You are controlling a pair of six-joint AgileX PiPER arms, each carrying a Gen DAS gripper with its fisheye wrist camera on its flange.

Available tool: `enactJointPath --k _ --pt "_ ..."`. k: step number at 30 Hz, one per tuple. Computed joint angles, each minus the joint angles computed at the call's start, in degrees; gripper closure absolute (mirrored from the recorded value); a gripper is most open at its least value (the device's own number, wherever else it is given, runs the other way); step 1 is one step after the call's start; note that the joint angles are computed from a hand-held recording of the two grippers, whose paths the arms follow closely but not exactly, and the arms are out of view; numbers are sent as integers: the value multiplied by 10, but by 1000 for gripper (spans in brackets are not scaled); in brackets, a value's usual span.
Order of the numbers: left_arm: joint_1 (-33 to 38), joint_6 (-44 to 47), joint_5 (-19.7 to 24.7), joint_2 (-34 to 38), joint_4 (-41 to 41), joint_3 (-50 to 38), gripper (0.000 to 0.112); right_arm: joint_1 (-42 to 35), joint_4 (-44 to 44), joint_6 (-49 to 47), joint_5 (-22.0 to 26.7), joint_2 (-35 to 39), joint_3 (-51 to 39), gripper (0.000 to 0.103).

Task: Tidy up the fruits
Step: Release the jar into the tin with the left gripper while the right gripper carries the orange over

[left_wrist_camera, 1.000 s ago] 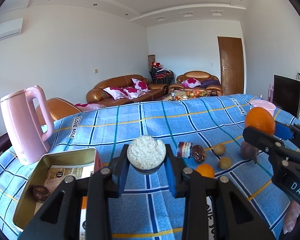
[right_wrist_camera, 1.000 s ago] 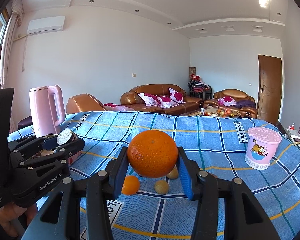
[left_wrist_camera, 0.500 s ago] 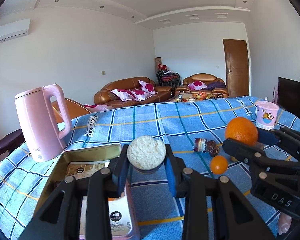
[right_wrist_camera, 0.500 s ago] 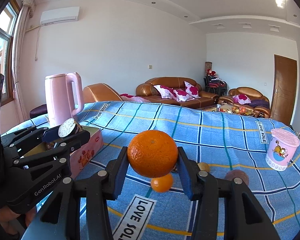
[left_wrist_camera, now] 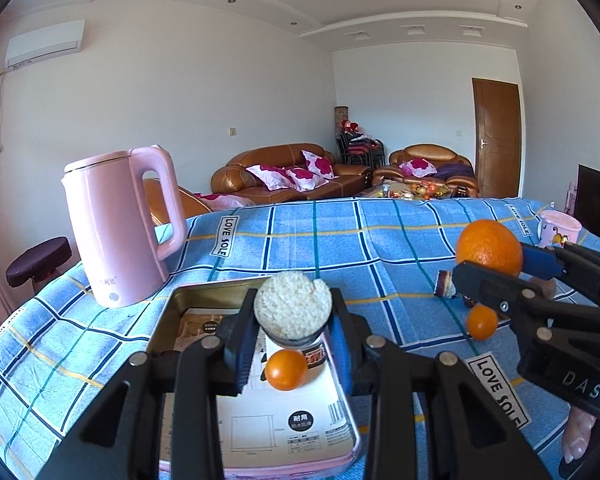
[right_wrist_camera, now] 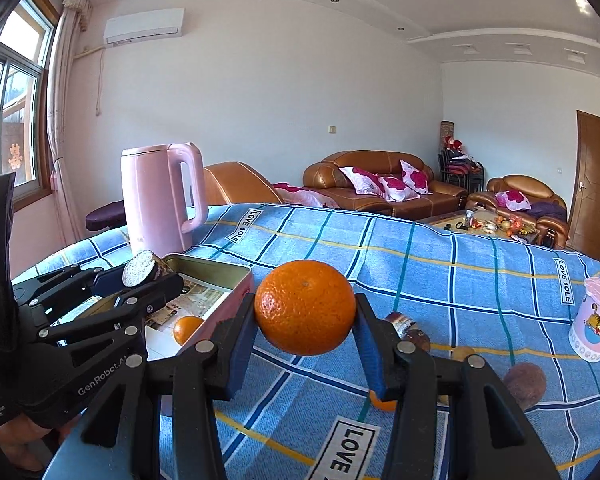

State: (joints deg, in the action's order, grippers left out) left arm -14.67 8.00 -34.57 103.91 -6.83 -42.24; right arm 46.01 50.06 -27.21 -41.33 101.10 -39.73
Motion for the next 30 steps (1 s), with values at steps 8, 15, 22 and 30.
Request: enactJointPath --k 8,15,22,30 --pt "37 -14 23 2 13 -12 78 8 21 -59 31 14 -50 54" --pt "63 -15 50 10 19 -26 78 10 36 -97 58 33 -93 54" --pt "89 -14 87 25 22 -54 78 6 44 -125 100 65 -150 54" --pt "118 -33 155 53 53 -107 77 -7 95 -207 173 131 -253 54"
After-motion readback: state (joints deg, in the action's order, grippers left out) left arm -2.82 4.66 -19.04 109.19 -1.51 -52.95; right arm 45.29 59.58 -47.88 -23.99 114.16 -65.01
